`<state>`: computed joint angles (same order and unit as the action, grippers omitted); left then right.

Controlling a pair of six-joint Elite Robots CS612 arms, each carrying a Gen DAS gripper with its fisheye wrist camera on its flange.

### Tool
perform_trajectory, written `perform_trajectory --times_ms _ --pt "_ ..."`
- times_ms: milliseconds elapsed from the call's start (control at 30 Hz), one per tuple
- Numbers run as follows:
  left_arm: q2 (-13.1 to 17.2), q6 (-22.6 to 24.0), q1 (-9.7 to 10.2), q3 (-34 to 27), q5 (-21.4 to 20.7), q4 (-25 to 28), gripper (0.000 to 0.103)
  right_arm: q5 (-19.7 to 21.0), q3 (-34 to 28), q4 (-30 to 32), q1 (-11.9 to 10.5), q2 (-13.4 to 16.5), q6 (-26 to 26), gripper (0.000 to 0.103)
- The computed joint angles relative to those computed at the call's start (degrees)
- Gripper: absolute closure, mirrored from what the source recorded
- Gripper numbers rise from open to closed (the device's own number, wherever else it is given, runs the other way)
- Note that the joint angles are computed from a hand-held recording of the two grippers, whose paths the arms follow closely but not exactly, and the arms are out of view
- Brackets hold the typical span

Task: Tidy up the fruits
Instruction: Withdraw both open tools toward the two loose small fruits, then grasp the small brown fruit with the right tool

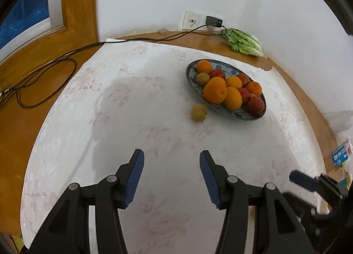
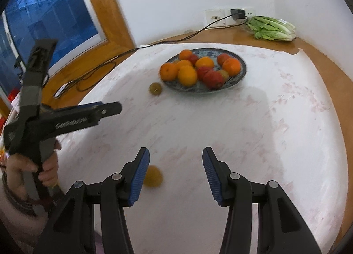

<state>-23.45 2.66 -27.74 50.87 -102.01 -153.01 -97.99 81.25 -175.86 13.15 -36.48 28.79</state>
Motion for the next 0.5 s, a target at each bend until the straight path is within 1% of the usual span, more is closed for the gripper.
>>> perform_trajectory --times_ms 167,400,500 --pt "-0.1 -0.7 0.25 0.2 0.2 -0.3 0.048 2.8 -0.7 0.7 0.5 0.5 -2.7 0.052" --pt "-0.1 -0.9 0.39 0.4 -0.3 -0.7 0.048 3.3 -1.9 2.8 0.8 1.3 -4.0 0.052" --pt "0.1 -0.9 0.4 0.2 -0.4 -0.3 0.048 3.4 -2.3 3.6 0.8 1.5 -4.3 0.056"
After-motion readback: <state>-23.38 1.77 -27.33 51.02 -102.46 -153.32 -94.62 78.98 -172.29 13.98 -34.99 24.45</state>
